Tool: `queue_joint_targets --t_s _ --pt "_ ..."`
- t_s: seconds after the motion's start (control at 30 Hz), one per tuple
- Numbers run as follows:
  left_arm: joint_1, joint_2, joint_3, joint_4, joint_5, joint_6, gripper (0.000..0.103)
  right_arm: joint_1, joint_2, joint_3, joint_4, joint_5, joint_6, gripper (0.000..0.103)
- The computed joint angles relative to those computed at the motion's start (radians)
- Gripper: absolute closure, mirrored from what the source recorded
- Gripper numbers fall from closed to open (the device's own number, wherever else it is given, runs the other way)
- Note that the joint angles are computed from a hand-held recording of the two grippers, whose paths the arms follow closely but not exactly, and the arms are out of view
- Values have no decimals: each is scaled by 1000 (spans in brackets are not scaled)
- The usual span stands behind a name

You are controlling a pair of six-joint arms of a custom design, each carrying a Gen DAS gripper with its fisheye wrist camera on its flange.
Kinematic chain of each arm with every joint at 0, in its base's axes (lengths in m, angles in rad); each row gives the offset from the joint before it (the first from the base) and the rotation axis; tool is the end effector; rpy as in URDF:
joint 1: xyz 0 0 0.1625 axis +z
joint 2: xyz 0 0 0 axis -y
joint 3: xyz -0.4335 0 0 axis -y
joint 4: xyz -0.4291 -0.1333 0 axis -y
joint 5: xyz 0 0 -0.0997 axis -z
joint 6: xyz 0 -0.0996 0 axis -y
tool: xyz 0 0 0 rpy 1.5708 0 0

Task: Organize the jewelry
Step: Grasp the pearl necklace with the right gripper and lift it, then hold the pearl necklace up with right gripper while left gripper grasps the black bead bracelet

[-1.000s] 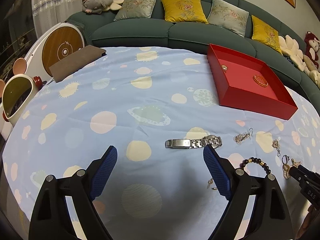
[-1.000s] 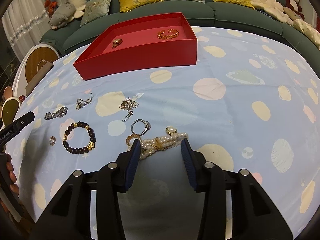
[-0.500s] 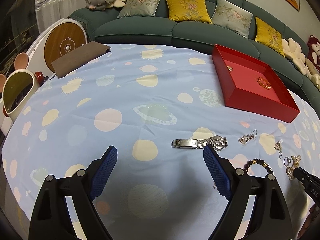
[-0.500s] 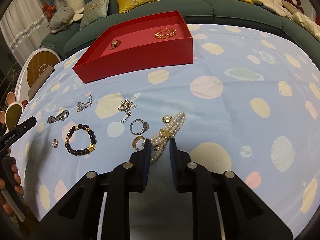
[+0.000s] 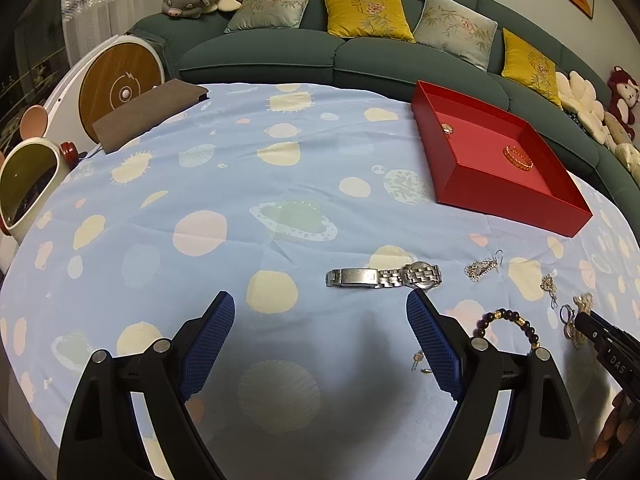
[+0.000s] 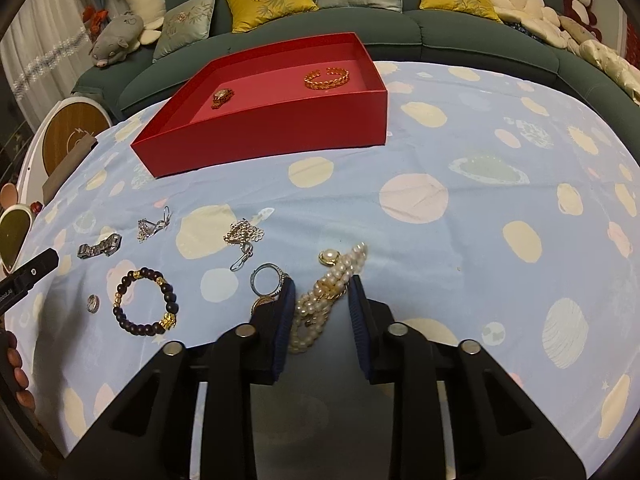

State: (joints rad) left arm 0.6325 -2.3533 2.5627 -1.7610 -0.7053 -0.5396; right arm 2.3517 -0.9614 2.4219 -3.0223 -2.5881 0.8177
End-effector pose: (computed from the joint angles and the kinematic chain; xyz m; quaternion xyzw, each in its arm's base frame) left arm -0.0478 -0.2943 0.3142 0.1837 0.8890 -0.2760 0.3158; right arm 0.3123 -0.2461 0.0382 -0.0139 -0.8733 0.3464 0.3424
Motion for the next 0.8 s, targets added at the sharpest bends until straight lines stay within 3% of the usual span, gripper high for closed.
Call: queue_joint_targets --t_s 0.43,0.53,0.8 --pt "-41 14 8 12 -29 -16 18 60 -61 19 1 -7 3 89" --pt "-10 27 -6 -22 -1 7 18 84 -76 12 -7 -5 -7 89" --pt "159 69 -75 -186 69 91 18 114 -90 -7 11 5 -13 89"
